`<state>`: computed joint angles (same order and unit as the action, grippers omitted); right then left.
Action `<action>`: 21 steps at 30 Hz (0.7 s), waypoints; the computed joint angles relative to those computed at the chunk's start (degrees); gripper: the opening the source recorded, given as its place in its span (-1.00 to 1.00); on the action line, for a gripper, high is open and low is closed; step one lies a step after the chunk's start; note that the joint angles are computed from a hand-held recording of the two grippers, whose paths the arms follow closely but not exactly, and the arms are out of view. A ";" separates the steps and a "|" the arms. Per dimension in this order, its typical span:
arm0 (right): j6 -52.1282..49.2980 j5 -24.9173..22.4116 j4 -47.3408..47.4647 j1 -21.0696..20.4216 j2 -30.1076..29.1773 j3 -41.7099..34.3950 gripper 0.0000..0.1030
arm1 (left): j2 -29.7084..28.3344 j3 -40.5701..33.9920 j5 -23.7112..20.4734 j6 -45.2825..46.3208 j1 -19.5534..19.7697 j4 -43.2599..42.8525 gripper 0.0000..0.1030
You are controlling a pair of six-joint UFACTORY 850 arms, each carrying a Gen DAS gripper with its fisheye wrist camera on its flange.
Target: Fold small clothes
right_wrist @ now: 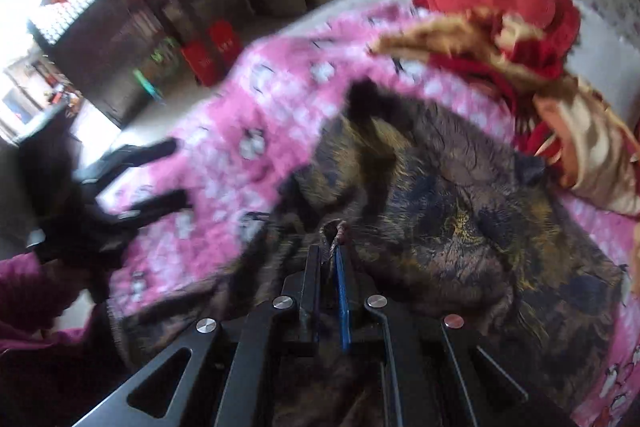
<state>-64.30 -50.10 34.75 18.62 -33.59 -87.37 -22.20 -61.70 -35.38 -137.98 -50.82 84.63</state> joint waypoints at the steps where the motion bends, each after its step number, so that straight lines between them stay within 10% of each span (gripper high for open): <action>1: 2.39 1.26 -1.01 0.41 -2.53 -1.91 -0.88 | -0.30 -0.13 0.35 0.14 0.24 0.28 0.59; 8: 10.01 15.80 0.41 -0.11 -8.34 -6.69 -0.89 | -4.49 -5.21 4.85 4.14 2.39 1.11 0.60; 14: -4.75 11.72 21.02 -6.66 -0.61 2.25 -0.79 | -11.54 -14.38 10.64 17.68 3.41 -6.58 0.59; 17: -12.22 9.23 27.67 -11.10 6.19 10.74 -0.12 | -15.30 -18.92 10.94 24.18 3.71 -11.39 0.59; 21: -17.99 8.02 31.86 -16.99 13.70 21.05 -0.05 | -20.22 -25.52 10.06 37.04 4.28 -22.32 0.59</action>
